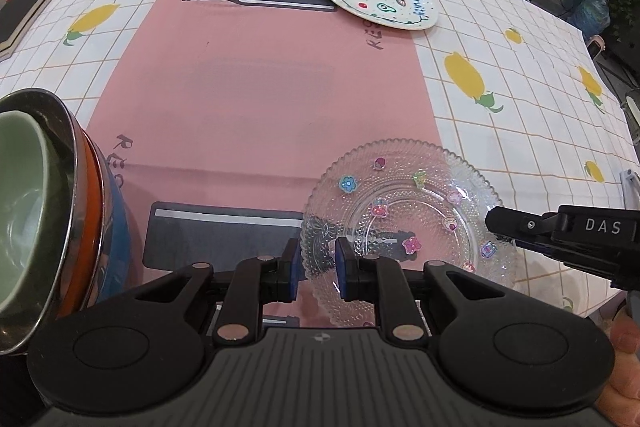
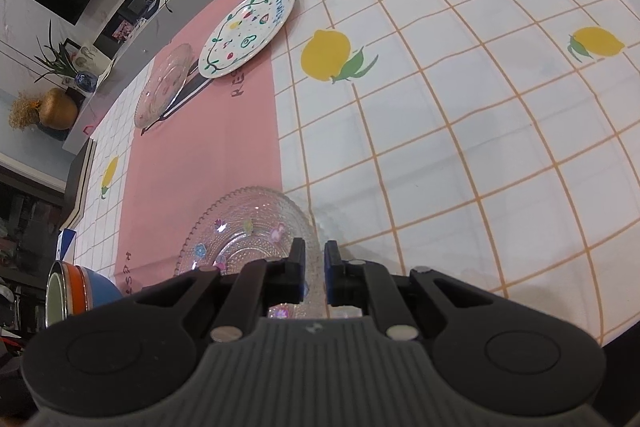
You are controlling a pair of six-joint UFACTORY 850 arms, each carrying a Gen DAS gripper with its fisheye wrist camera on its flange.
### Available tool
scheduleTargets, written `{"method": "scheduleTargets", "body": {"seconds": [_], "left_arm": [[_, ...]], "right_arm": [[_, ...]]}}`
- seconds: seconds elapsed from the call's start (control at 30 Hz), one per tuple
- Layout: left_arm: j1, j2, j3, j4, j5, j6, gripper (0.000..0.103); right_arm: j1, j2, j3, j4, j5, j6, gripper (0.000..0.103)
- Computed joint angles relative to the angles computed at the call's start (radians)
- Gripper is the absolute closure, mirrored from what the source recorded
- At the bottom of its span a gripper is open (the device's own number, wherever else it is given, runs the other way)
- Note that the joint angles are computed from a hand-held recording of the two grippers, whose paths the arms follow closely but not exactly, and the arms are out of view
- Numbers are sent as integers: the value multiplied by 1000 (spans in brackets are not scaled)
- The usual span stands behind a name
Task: Organize plates and bowls
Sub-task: 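Lift the glass plate with both tools and carry it beside the bowl stack, then lower the glass plate and open both tools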
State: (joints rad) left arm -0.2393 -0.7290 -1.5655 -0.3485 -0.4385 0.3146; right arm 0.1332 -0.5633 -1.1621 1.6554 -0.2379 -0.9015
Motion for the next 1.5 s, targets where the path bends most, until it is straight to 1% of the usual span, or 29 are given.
{"method": "scheduleTargets", "body": {"seconds": [0.23,0.63,0.8,0.93,1.1,1.17,1.27,1.4,1.5], "left_arm": [[-2,-3,0,45,24,-31,83],[-9,-10,-9,125,44,-103,83],[-10,-18,-21,133,45,-113,83],[-8,-19,-23,117,44,-93,83],[-6,-20,-21,93,48,-57,82],[-3,-18,-19,74,49,-43,81],[4,-13,-17,48,52,-30,76],[18,-3,-26,-16,35,29,71],[25,5,-35,-82,20,104,71]], "right_arm": [[6,-7,-5,0,2,2,94],[18,-29,-31,61,19,-50,93],[25,-41,-53,18,40,-19,93],[25,-43,-58,-7,43,-3,92],[28,-41,-54,24,44,-33,89],[30,-39,-51,53,46,-70,82],[37,-32,-49,46,63,-81,76],[46,-18,-53,-57,92,-23,70],[50,-11,-62,-116,103,-1,69]]}}
